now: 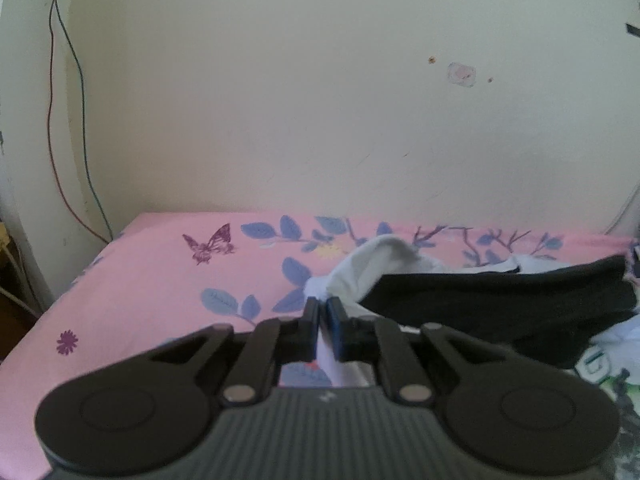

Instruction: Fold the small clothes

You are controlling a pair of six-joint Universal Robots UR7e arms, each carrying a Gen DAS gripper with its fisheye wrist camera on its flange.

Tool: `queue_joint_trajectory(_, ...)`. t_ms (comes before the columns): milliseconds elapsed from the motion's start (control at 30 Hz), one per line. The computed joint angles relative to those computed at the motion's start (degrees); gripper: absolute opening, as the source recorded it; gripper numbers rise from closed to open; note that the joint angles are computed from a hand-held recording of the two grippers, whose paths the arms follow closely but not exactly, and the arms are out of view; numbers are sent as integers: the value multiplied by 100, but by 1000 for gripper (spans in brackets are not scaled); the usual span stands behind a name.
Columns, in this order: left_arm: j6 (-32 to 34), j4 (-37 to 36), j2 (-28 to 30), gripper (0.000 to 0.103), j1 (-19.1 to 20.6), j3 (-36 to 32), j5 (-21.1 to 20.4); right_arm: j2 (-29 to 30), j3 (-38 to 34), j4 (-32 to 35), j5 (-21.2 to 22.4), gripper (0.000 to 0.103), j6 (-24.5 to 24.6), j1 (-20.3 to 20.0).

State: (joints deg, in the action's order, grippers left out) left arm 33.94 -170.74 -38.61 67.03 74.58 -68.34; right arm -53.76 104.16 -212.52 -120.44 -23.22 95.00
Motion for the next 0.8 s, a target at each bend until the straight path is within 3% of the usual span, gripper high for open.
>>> queue_joint_trajectory(67, 176, -81, -12, 7, -38, 72, 17, -88, 221, -169, -193, 0, -246, 54)
queue_joint_trajectory(100, 257, -56, -4, 11, -53, 86, 50, -181, 327, 44, -267, 7, -205, 41)
queue_joint_trajectory(167, 311, 55, -19, 19, -68, 121, 38, -177, 349, 107, -445, 53, -240, 13)
queue_joint_trajectory(233, 334, -54, -85, 29, -55, 230, -179, -121, 322, -295, -283, 59, -402, -48)
queue_joint_trajectory(267, 321, -141, -132, 40, -37, 294, -358, -155, 287, -296, -95, 61, -246, -113)
queue_joint_trajectory(300, 282, -198, -189, 50, -13, 357, -560, -182, 212, -175, 84, 61, 51, -185)
queue_joint_trajectory(367, 185, -223, -275, 51, 60, 410, -1012, -236, 4, 305, 254, 61, 784, -339)
queue_joint_trajectory(433, 8, -195, -279, 51, 106, 354, -1181, -246, -178, 939, 334, 58, 1450, -481)
queue_joint_trajectory(467, -129, -131, -244, 49, 123, 268, -1149, -242, -231, 1241, 362, 45, 1564, -525)
queue_joint_trajectory(500, -269, -28, -190, 48, 127, 157, -1026, -168, -293, 1347, 251, 32, 1486, -518)
queue_joint_trajectory(533, -403, 50, -114, 47, 121, 33, -819, -77, -314, 1214, 75, 8, 1331, -445)
queue_joint_trajectory(633, -846, 301, 106, 34, 129, -339, -240, 54, -69, -16, 124, 6, 783, -262)
queue_joint_trajectory(733, -1270, 626, 179, 29, 190, -533, -330, 137, 256, -1263, 52, 6, 176, -21)
queue_joint_trajectory(800, -1186, 679, 223, 23, 160, -524, -330, 205, 386, -1694, -171, 7, -149, 28)
